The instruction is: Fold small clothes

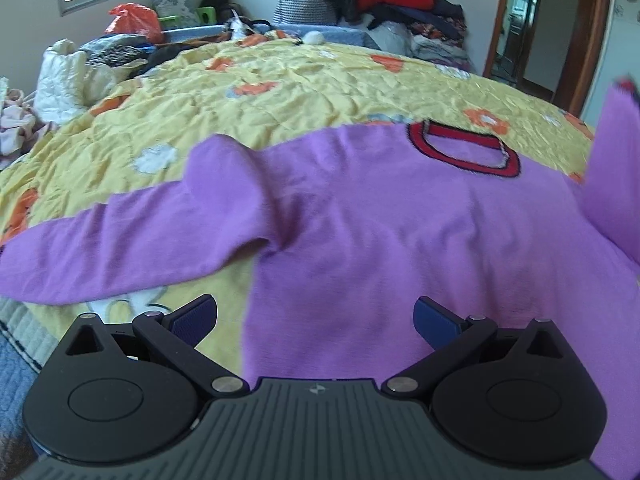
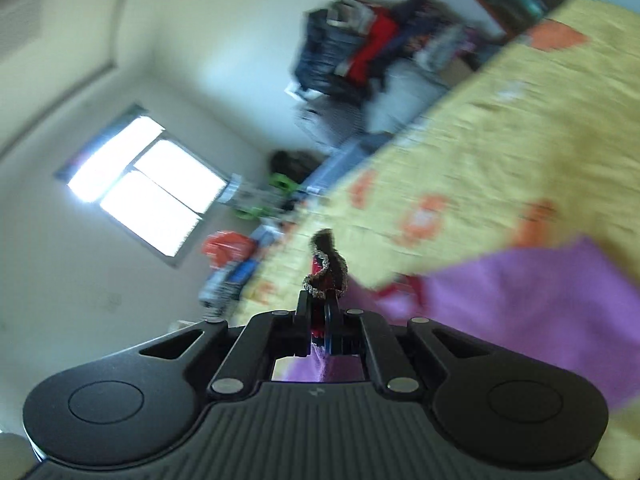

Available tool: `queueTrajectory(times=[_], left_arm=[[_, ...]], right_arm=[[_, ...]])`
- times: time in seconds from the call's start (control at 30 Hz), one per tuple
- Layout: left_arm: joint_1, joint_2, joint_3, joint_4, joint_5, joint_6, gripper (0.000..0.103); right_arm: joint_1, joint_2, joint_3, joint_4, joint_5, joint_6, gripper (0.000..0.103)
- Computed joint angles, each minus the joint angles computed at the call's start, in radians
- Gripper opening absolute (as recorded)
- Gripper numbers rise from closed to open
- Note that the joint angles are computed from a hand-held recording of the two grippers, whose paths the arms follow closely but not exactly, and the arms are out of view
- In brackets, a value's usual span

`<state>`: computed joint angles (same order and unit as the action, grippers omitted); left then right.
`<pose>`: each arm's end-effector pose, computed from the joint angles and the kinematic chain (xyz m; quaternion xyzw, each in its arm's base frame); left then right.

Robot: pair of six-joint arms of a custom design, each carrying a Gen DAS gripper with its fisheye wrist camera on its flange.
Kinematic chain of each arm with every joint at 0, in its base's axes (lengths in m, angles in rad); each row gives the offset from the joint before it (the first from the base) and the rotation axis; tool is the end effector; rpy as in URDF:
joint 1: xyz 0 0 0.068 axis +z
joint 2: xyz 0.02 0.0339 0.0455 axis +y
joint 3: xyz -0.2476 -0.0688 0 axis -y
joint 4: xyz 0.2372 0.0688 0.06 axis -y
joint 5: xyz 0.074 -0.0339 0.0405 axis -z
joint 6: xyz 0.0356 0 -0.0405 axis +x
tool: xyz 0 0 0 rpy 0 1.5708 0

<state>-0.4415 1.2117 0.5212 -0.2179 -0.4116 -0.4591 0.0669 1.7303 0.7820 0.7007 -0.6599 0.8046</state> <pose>0.2047 -0.0810 0.1564 -0.0746 0.9251 0.0354 0.3707 0.3432 0.0449 0.1752 0.0835 0.7680 0.4771 0.4190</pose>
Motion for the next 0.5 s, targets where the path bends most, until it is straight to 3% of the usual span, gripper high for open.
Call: queueTrajectory(times=[0.1,0.27,0.4,0.5], left_arm=[[0.032,-0.052,-0.010,-0.022,0.001,0.016,0.103],[0.074,-0.101,-0.028,-0.040,0.021,0.034,0.103],[0.081,-0.096,-0.034,-0.051,0.010,0.047,0.103],[0.093,-0.097,-0.036,-0.055,0.012,0.050,0.103]], right_arm=[[0.132,0.000,0.069,-0.052,0.112,-0.018,0.005],[0.346,0.188,0.199,-0.126,0.305,-0.086,0.005],[0.435,0.346,0.270,-0.072,0.334,-0.033,0.005],[0.476,0.373,0.303,-0.051,0.364,-0.034,0.005]])
